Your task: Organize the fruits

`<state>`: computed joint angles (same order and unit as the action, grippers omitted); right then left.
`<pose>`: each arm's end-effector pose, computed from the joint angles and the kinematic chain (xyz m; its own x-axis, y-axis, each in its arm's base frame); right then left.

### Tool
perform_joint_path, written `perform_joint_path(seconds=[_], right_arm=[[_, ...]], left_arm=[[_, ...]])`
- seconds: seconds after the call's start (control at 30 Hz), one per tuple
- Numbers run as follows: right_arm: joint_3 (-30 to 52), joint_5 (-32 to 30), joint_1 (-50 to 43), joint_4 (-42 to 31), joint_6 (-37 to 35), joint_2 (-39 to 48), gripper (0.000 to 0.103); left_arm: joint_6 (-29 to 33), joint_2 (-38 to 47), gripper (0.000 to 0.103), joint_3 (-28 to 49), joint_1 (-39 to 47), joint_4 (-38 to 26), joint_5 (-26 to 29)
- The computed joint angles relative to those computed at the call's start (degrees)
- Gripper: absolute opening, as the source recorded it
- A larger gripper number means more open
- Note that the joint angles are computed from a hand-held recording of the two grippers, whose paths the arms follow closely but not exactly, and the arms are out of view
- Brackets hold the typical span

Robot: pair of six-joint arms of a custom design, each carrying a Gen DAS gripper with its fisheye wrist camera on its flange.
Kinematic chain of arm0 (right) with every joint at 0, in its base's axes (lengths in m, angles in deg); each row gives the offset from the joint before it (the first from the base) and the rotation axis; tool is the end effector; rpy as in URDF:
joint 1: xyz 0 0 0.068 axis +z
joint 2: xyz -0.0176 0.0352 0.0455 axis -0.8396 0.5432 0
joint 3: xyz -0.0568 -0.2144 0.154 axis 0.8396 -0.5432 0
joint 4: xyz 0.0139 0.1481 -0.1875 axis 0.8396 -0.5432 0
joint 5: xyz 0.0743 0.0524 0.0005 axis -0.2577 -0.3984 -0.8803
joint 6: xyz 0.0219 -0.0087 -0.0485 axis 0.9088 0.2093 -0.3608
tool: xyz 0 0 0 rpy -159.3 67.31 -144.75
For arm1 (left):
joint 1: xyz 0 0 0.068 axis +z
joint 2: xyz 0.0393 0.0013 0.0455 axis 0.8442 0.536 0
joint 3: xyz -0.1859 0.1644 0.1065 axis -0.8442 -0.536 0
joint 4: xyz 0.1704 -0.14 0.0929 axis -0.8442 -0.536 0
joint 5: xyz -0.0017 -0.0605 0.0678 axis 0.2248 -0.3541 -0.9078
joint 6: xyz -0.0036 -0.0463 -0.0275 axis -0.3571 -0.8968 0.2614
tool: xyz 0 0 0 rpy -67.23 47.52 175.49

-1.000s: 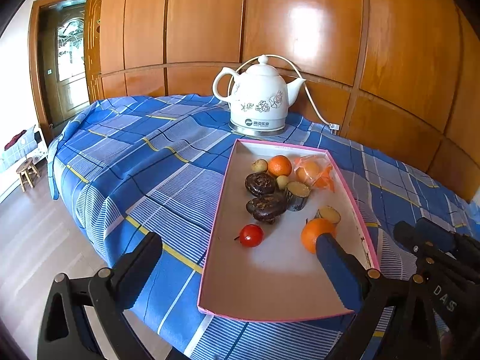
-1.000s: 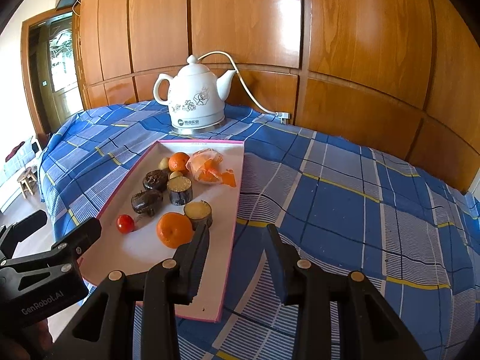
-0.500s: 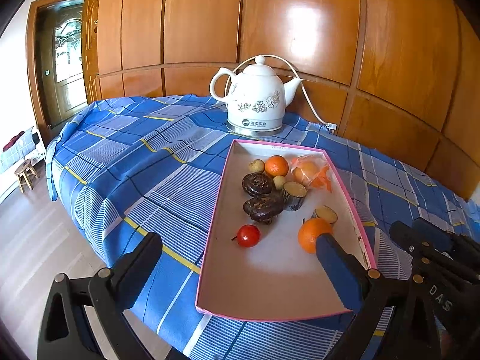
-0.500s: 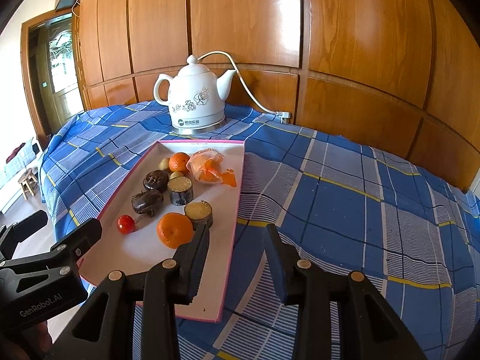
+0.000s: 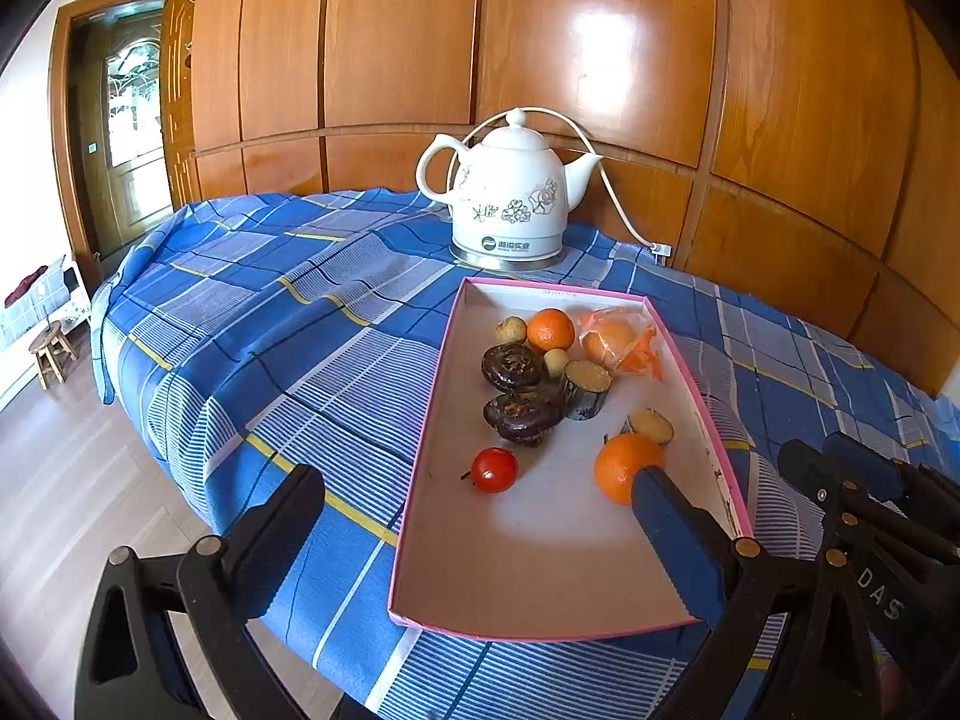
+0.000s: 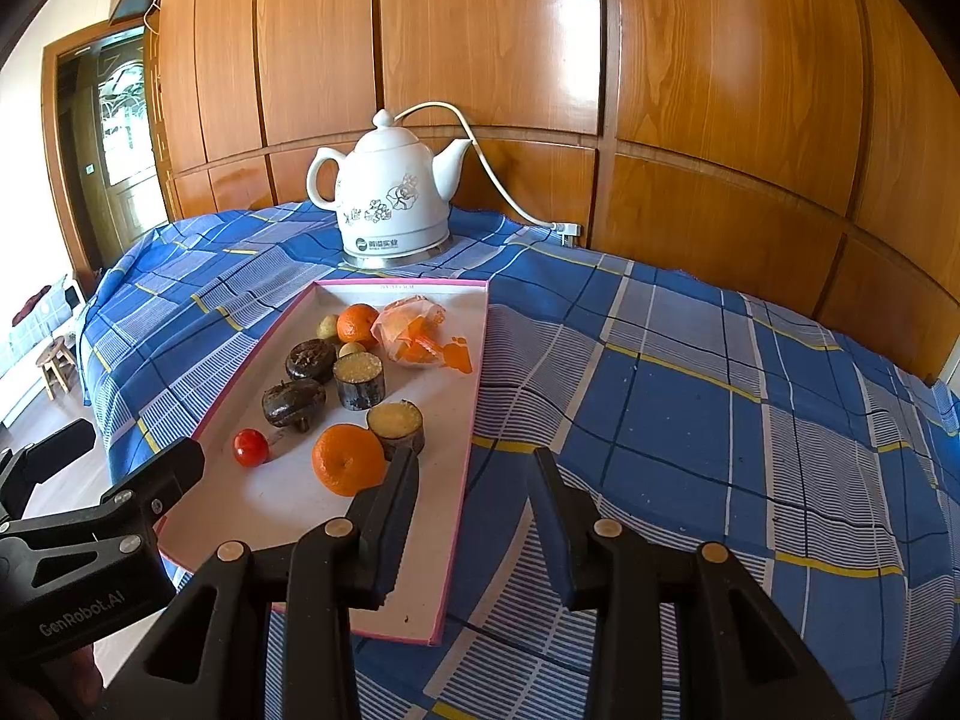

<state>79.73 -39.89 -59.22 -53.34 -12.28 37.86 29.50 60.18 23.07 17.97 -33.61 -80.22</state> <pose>0.2554 -0.0099 0.2427 -0.6405 -0.0007 -0.7679 0.0294 0.9992 -0.0254 0.2344 -0.1718 0.2454 -0.6296 -0.0571 -0.7748 -0.0219 0.9982 -0.0558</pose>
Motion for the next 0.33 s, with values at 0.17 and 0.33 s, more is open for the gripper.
perform_joint_path(seconds=[0.17, 0.33], right_arm=[[-0.1, 0.0, -0.1, 0.1, 0.0, 0.1, 0.038], [0.6, -2.7, -3.1, 0.0, 0.2, 0.6, 0.038]], left_arm=[[0.1, 0.1, 0.103, 0.1, 0.0, 0.1, 0.2], [0.6, -0.1, 0.103, -0.1, 0.3, 0.4, 0.8]])
